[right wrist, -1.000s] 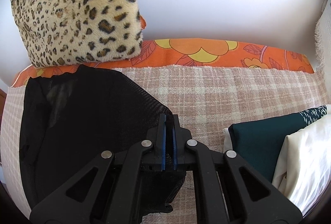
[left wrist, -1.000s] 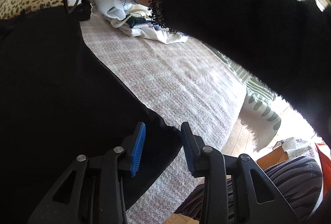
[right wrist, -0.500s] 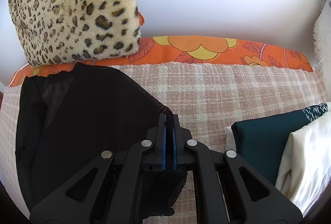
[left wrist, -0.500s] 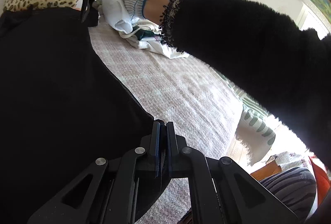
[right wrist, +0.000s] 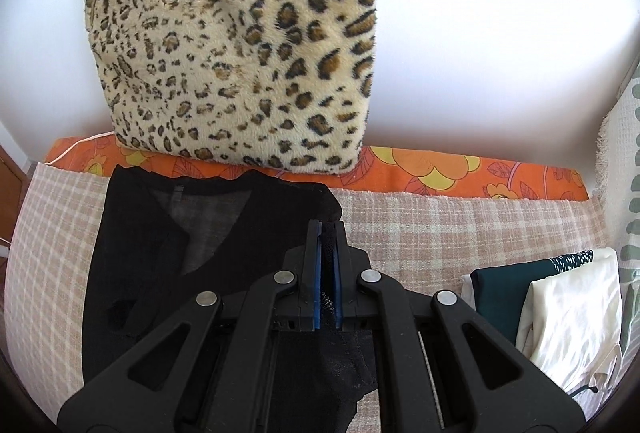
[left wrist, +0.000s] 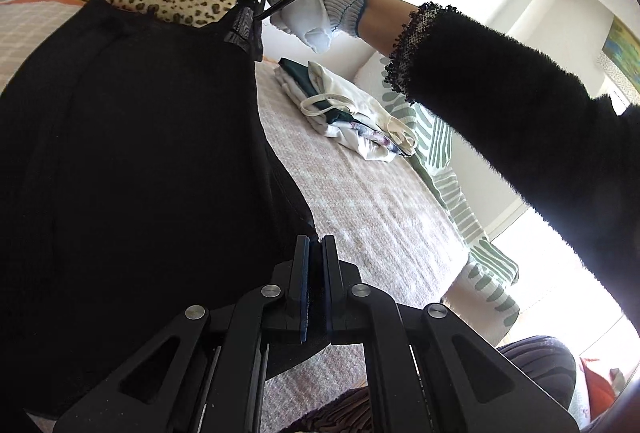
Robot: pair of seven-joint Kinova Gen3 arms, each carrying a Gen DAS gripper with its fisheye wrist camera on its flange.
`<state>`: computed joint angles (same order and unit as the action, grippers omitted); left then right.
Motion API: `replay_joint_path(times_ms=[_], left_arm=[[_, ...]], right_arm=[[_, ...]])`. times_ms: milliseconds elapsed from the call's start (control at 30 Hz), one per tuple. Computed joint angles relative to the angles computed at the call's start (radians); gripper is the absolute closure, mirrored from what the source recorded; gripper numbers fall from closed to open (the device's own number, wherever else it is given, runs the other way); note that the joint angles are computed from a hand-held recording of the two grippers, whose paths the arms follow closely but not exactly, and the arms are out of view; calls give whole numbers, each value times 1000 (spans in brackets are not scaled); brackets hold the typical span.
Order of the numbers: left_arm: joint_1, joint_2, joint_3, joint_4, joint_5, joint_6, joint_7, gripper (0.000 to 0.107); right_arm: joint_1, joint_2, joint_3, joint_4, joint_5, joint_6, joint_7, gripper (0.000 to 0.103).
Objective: Fold small clothes
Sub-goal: 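Fold the second side over the first, then open both grippers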
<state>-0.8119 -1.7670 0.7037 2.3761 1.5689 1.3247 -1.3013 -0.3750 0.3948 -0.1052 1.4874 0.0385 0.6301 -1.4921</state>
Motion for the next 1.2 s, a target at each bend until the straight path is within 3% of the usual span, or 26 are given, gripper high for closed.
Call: replay_joint_path(times_ms=[567,833,967,1000,1067,1100,1200], left_arm=[[134,-53,-74,18,-269,8,222,103],[169,-71,-77,4,-332,26,273,104],[171,-65,-76,14,-340,40,278,104],[171,-63,-77,16,-344,44,282,103],[172,-61,-81,11,-361,52,295,102],[173,-52,-82,6,-370,58,295,99],[186,-42,-88,-7,-394,66,305,95]], right_arm=[[-341,41,37,-21,291,46,-279,98],[-406,79,60,-42,355,50,-368,98],[-352,115,12,-91,283,81,-319,98],[-343,122,7,-99,263,84,-308,96],[-302,138,-32,-125,191,113,-244,67],[-295,133,-36,-119,164,107,-224,41],[-245,76,-80,-58,102,36,-149,37]])
